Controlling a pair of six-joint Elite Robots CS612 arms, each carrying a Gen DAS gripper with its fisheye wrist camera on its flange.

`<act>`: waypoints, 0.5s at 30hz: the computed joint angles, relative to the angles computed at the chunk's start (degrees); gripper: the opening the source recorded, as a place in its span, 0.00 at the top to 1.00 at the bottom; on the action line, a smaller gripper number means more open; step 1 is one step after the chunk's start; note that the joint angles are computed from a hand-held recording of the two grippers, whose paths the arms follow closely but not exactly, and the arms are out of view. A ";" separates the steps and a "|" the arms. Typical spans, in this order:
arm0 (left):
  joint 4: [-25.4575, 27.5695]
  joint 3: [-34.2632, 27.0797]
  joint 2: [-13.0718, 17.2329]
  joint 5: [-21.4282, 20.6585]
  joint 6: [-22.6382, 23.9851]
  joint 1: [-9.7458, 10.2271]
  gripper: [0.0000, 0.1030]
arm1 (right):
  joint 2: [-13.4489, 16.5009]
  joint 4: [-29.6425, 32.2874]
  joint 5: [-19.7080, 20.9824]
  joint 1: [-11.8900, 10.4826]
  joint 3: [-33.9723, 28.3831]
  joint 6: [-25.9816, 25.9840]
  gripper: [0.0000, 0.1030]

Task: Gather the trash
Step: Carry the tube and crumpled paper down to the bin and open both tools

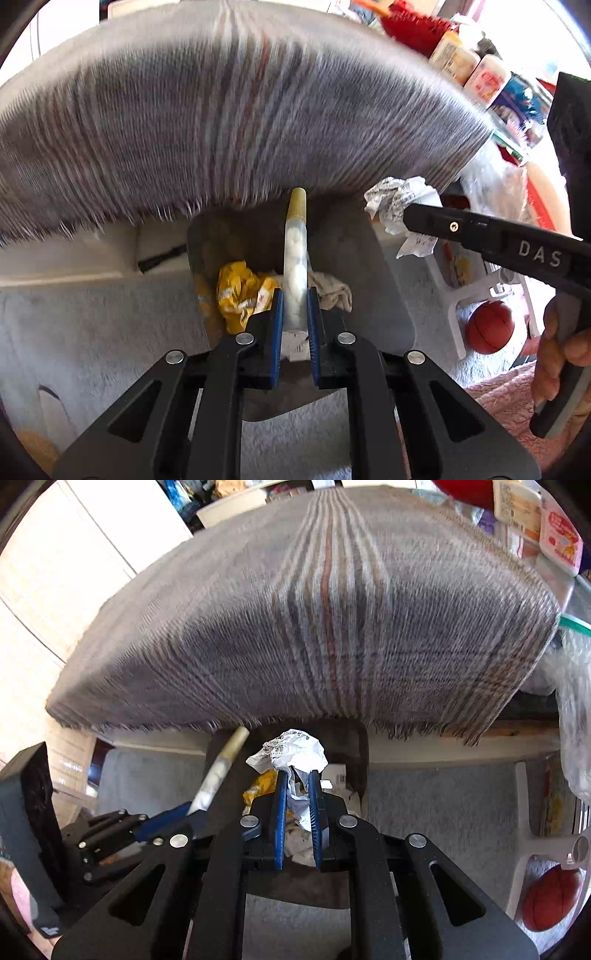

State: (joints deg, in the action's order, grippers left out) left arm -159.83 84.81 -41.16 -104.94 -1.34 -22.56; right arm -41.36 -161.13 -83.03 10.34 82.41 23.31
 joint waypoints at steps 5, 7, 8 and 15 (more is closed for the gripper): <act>3.45 -0.91 0.71 -0.20 0.16 -0.20 0.89 | 0.89 5.26 -1.83 0.63 -2.06 0.12 0.87; 4.51 -1.34 0.87 -0.64 -0.15 -0.10 0.89 | 1.05 6.06 -1.37 0.59 -2.35 0.94 0.87; 5.25 -1.65 0.97 -0.82 -0.32 -0.05 0.89 | 1.20 6.18 -0.44 0.42 -2.44 1.68 0.87; 4.49 -1.65 0.84 -2.43 0.66 0.23 0.88 | 1.78 4.78 1.23 -0.02 -2.35 2.28 0.84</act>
